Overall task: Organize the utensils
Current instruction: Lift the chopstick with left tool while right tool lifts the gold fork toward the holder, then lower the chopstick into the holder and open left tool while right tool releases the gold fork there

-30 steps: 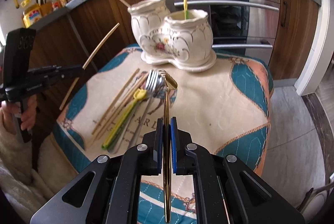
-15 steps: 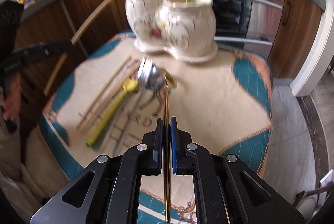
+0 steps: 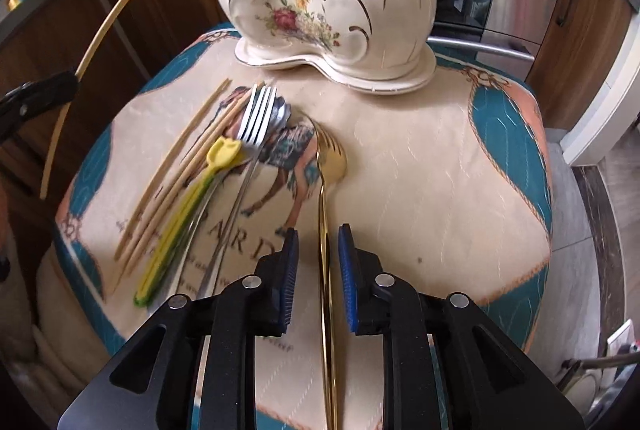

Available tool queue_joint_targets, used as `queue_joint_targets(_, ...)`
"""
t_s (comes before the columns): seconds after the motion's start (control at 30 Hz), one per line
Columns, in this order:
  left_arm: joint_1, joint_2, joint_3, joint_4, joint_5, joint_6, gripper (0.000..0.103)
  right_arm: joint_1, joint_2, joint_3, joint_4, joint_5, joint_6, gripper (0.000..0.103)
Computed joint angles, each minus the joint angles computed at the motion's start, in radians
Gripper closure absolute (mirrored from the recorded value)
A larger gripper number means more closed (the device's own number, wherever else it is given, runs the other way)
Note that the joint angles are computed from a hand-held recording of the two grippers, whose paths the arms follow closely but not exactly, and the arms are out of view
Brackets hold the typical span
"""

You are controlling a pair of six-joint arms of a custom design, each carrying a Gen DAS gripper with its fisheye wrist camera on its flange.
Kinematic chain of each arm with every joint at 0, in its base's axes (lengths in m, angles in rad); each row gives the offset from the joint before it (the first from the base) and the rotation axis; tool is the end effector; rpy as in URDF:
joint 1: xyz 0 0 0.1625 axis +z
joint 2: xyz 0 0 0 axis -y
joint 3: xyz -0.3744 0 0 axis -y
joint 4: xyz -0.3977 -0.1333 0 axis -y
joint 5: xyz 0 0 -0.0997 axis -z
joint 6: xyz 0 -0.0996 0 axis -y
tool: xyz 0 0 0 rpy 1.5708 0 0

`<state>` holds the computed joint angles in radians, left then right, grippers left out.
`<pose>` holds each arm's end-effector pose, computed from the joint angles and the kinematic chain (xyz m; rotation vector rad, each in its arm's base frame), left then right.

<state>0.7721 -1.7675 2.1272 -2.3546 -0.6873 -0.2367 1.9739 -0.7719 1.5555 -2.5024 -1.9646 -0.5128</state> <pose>-0.1513 -0.4408 0.3731 0.4277 2.3566 -1.0034 0.3472 -0.5718 0.0667 1.1732 -2.4716 0.1726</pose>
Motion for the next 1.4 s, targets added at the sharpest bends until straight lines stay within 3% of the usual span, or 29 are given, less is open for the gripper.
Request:
queue_joint_targets(0.1, 0.001, -0.002, 0.0, 0.001, -0.004, -0.001, 0.098, 0.004, 0.014, -0.011, -0.018, -0.011, 0.0, 0.096)
queue_joint_targets(0.2, 0.003, -0.001, 0.001, -0.005, -0.006, 0.005, 0.098, 0.001, -0.008, 0.014, -0.044, 0.004, -0.009, 0.096)
queue_joint_targets(0.7, -0.002, 0.035, -0.023, -0.103, -0.001, 0.079, 0.098, 0.03, -0.147, 0.156, -0.387, 0.209, -0.136, 0.097)
queue_joint_targets(0.93, 0.037, 0.182, -0.152, -0.38, -0.045, 0.275, 0.098, 0.059, -0.08, 0.034, -0.526, 0.269, -0.123, 0.097)
queue_joint_targets(1.2, 0.097, 0.395, -0.34, -0.784, -0.083, 0.481, 0.098, 0.088, 0.0, -0.158, -0.529, 0.306, -0.084, 0.097)
queue_joint_targets(1.4, 0.141, 0.558, -0.455, -1.023, -0.058, 0.67, 0.098, 0.085, 0.078, -0.251, -0.556, 0.32, -0.074, 0.097)
